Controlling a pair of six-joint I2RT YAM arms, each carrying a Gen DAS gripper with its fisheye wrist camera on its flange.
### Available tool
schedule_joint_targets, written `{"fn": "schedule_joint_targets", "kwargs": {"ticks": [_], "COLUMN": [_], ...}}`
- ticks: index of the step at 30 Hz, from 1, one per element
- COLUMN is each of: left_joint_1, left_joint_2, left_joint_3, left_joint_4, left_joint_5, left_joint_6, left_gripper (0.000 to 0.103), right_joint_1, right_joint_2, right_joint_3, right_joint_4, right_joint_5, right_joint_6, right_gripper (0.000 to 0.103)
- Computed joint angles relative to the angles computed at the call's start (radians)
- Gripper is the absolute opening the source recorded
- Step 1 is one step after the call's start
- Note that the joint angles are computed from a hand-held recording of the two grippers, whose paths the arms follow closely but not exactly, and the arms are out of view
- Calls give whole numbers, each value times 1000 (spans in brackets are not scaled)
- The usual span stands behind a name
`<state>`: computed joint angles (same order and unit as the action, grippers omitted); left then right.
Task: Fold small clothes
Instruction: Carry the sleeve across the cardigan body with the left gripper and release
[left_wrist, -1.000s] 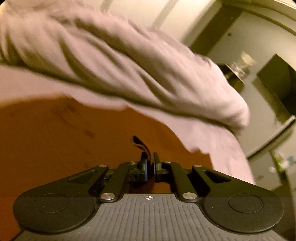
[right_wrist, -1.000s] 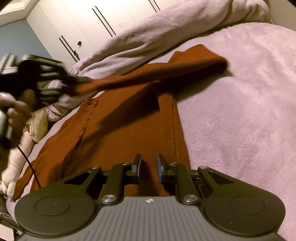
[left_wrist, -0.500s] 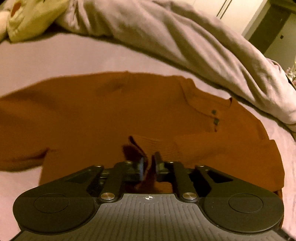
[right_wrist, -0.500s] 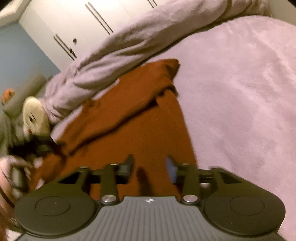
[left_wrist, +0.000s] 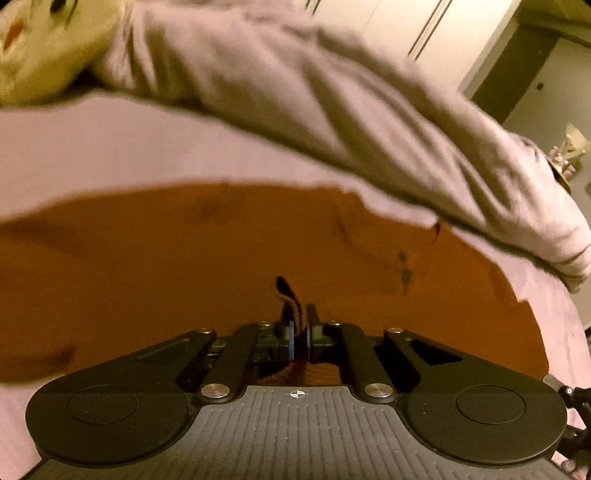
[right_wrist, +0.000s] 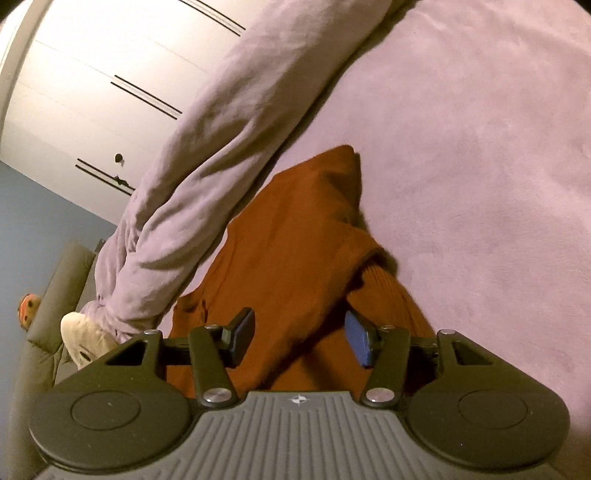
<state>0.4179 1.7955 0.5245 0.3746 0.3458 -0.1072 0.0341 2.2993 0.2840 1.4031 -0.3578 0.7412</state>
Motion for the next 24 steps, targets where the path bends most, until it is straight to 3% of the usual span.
{"fn": "schedule_joint_targets", "kwargs": {"ticks": [7,15,24], "left_joint_1": [41,67,68], "left_joint_2": [-80,37,80], "left_joint_3": [17,57,47], "left_joint_4": [2,12,39], "left_joint_5": [-31,-101,-108], "left_joint_6": [57,112,118], "left_gripper": [7,7,9], "right_joint_1": [35,103,203], "right_joint_2": [-27,-75,-107], "right_joint_3": [35,69,80], "right_joint_4": [-63,-210,-275], "right_joint_5": [77,207,387], "right_joint_6": [-17,-131,-297], "right_gripper": [50,20,16]}}
